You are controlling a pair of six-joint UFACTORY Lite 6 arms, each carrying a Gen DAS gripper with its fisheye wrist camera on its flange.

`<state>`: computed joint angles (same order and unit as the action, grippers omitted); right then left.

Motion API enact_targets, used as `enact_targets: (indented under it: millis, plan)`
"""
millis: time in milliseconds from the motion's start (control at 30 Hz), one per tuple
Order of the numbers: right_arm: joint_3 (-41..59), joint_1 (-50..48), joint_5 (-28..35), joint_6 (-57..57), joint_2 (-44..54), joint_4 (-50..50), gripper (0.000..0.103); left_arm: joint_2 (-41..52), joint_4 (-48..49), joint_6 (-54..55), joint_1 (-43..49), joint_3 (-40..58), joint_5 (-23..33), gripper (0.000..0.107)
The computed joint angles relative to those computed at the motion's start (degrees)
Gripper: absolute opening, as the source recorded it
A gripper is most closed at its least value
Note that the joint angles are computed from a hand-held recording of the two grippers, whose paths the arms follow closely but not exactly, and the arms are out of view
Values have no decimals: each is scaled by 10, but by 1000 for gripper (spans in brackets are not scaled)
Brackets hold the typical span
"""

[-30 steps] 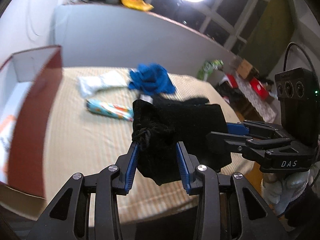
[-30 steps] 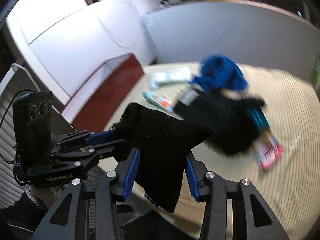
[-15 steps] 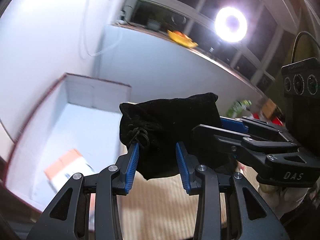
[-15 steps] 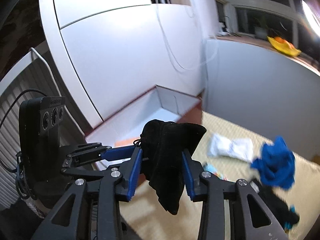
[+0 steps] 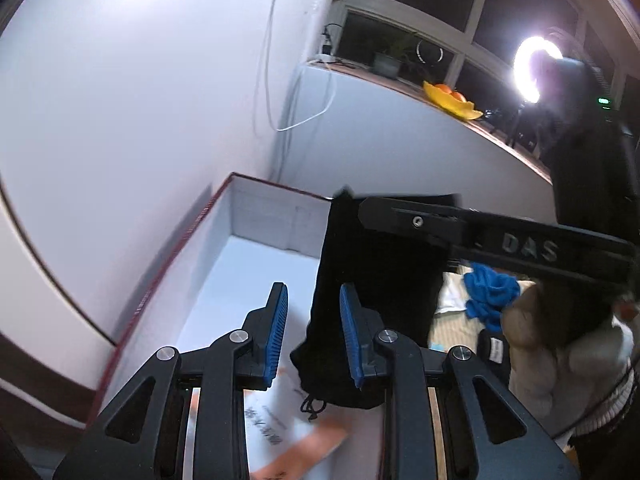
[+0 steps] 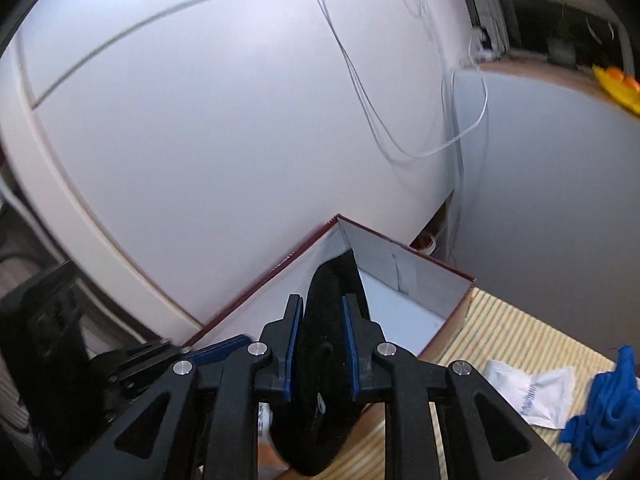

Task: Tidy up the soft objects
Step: 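Lift the black pouch with the left gripper and release it into the box, then move the right gripper to the black fuzzy glove and grasp its cuff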

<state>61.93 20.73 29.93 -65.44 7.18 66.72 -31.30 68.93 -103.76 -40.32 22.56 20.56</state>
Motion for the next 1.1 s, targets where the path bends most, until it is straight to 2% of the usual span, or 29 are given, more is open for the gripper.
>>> enact_targets:
  millis: [67,133,367,433,500,567,633,800,933,1000,1100]
  plan:
    - [12,-3,-8,0,20,2,36,-10,-16,14,3,-6,2,24]
    - [12,-4,-11,-8,24,12,56,-26,-49,62,28,-14,-12,24]
    - [-22,-15,-16,-9,-22,-6,59,-45,-81,80,2,-8,14,27]
    - [-48,-19,-21,-5,-57,-23,63,-42,-74,66,-13,-3,24,34]
    - [-69,-28,-17,0,-90,-38,64,-48,-62,38,-49,-1,52,52]
    - [-92,-44,-2,16,-128,-68,64,-51,-55,18,-78,2,76,57]
    - [-119,-68,14,19,-170,-83,64,-51,-44,-10,-121,5,103,57]
    - [-193,-190,114,-31,-293,-79,64,-33,-21,-80,-214,18,140,58]
    - [-233,-364,246,-105,-361,-74,64,0,6,-138,-273,37,153,59]
    - [-242,-478,324,-161,-371,-83,64,26,26,-172,-297,49,149,59]
    - [-246,-620,409,-249,-366,-105,64,67,55,-221,-330,67,145,59]
